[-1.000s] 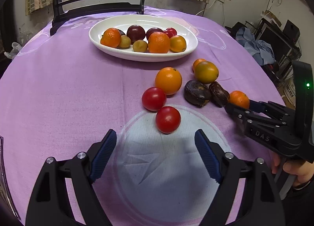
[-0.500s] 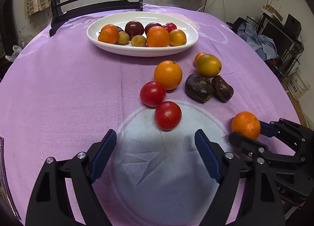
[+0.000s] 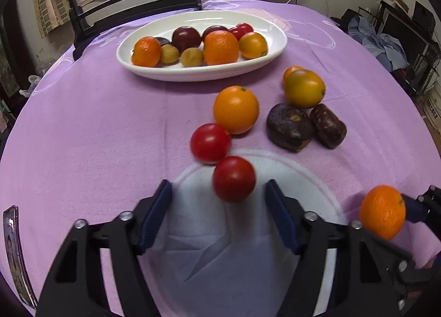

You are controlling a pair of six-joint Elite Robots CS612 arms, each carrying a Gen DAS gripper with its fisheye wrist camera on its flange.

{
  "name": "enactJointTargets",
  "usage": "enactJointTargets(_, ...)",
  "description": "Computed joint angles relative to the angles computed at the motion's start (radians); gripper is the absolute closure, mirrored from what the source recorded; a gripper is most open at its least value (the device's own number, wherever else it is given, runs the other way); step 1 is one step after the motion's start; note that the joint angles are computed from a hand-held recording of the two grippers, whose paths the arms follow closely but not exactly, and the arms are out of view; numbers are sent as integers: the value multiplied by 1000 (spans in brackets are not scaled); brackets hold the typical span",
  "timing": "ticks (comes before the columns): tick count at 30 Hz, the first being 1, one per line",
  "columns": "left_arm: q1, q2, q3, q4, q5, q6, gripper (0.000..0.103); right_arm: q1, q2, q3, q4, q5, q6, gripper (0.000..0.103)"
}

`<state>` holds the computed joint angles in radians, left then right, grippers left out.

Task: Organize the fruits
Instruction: 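Grasp another mandarin with the right tool while the left tool grasps a red tomato, then carry the mandarin and tomato to the white plate and open both tools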

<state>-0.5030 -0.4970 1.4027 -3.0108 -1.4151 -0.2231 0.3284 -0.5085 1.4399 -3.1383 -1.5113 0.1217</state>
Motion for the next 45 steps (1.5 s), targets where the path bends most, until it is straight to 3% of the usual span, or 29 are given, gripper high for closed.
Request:
enactJointTargets(3, -2, 0, -6, 9, -7, -19, 52, -1, 1, -1, 5, -8, 9, 59)
enactJointTargets(5, 0, -3, 0, -5, -16, -35, 73, -1, 2, -1, 6, -12, 13, 59)
enactJointTargets(11, 16, -27, 36, -18, -91, -47, 74, 1, 5, -3, 0, -22, 13, 59)
enactJointTargets(20, 23, -78, 118, -113, -98, -13, 74, -1, 13, -12, -6, -27, 29, 59)
enactJointTargets(26, 30, -97, 130, -144, -93, 22, 74, -3, 2, 0, -86, -18, 51, 59)
enactJointTargets(33, 41, -91, 77, -137, -53, 66, 74, -1, 5, -67, -119, -64, -36, 59)
enactJointTargets(37, 55, -62, 7, -105, -53, 47, 74, -6, 34, -158, -60, -68, -51, 59)
enactJointTargets(45, 83, 29, -194, 44, -69, -3, 74, -19, 157, -451, 208, -85, -4, 59)
